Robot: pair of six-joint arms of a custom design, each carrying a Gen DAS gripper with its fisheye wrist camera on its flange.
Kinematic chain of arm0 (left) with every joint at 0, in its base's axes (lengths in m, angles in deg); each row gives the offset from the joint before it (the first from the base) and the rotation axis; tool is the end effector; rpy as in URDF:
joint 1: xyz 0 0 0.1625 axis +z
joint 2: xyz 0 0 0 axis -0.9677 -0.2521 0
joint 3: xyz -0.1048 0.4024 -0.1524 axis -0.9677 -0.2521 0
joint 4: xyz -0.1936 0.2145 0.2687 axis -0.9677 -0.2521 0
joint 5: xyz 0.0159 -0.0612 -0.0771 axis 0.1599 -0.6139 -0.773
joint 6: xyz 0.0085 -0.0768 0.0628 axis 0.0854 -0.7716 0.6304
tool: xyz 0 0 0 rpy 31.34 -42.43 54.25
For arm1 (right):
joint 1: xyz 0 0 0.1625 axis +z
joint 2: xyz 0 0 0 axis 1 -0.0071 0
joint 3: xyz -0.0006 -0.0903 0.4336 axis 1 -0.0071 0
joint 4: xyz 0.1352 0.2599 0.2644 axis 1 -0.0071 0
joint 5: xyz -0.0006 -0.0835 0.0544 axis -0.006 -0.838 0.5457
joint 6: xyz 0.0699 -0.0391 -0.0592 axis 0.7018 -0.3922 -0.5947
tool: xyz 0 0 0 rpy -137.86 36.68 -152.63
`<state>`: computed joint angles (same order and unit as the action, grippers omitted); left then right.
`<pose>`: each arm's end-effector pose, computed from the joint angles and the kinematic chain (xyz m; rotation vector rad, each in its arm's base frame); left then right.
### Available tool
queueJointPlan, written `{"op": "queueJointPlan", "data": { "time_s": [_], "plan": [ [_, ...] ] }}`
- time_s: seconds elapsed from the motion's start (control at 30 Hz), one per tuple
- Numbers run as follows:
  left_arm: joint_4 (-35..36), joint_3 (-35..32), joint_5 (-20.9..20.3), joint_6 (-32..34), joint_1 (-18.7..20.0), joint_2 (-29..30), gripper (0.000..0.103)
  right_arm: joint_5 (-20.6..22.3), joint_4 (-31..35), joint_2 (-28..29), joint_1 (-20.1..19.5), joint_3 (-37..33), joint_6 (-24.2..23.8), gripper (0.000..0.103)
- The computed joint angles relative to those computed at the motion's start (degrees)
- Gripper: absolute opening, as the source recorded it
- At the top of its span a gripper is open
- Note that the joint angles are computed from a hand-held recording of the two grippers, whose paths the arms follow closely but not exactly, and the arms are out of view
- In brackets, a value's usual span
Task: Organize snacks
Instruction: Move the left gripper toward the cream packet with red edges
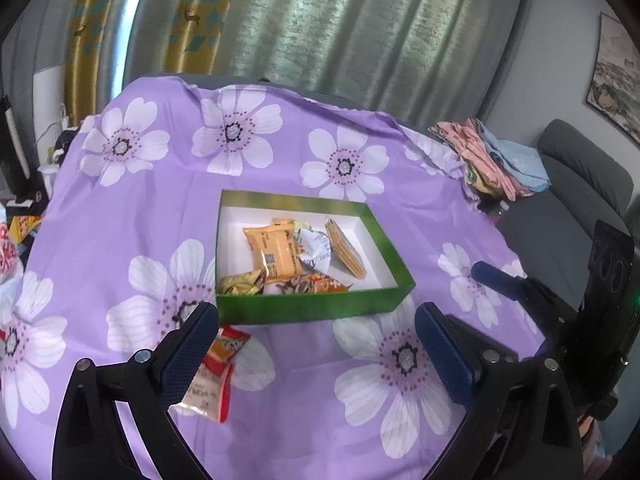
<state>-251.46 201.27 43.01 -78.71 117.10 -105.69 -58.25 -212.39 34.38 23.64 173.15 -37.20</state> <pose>-0.1558 -0.4187 0.3093 0.2660 2.4622 -1.1348 0.3248 -0.4772 0.0992 1.2501 -2.3985 0.8857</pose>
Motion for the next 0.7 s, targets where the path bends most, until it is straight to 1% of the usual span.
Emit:
{"op": "queueJointPlan", "data": {
  "time_s": [0.1, 0.23, 0.4, 0.47, 0.53, 0.63, 0.7],
  "plan": [
    [1.8, 1.3, 1.4, -2.2, -1.3, -1.7, 0.098, 0.0, -0.4, -0.8, 0.4, 1.2, 0.0, 0.1],
    [3.5, 3.4, 2.3, -5.4, -2.2, -4.3, 0.098, 0.1, -0.9, -1.4, 0.8, 2.6, -0.3, 0.1],
    [7.6, 6.4, 4.5, -10.9, -2.7, -8.2, 0.098, 2.3, 1.9, -2.6, -0.1, 4.4, 1.1, 0.102],
    [9.1, 7.6, 4.7, -13.4, -2.0, -9.8, 0.098, 3.1, 3.0, -2.6, -0.7, 5.2, 1.5, 0.102],
    [10.4, 9.0, 4.9, -15.8, -1.3, -11.5, 0.098, 4.8, 4.6, -2.3, -1.7, 5.9, 2.2, 0.102],
    [11.8, 10.9, 4.0, -19.2, 1.0, -13.3, 0.098, 7.8, 7.8, -1.5, -3.1, 6.3, 3.2, 0.102],
    [12.1, 11.7, 3.4, -20.0, 2.4, -13.6, 0.098, 8.8, 9.0, -0.4, -3.5, 6.3, 3.6, 0.102]
  ]
}}
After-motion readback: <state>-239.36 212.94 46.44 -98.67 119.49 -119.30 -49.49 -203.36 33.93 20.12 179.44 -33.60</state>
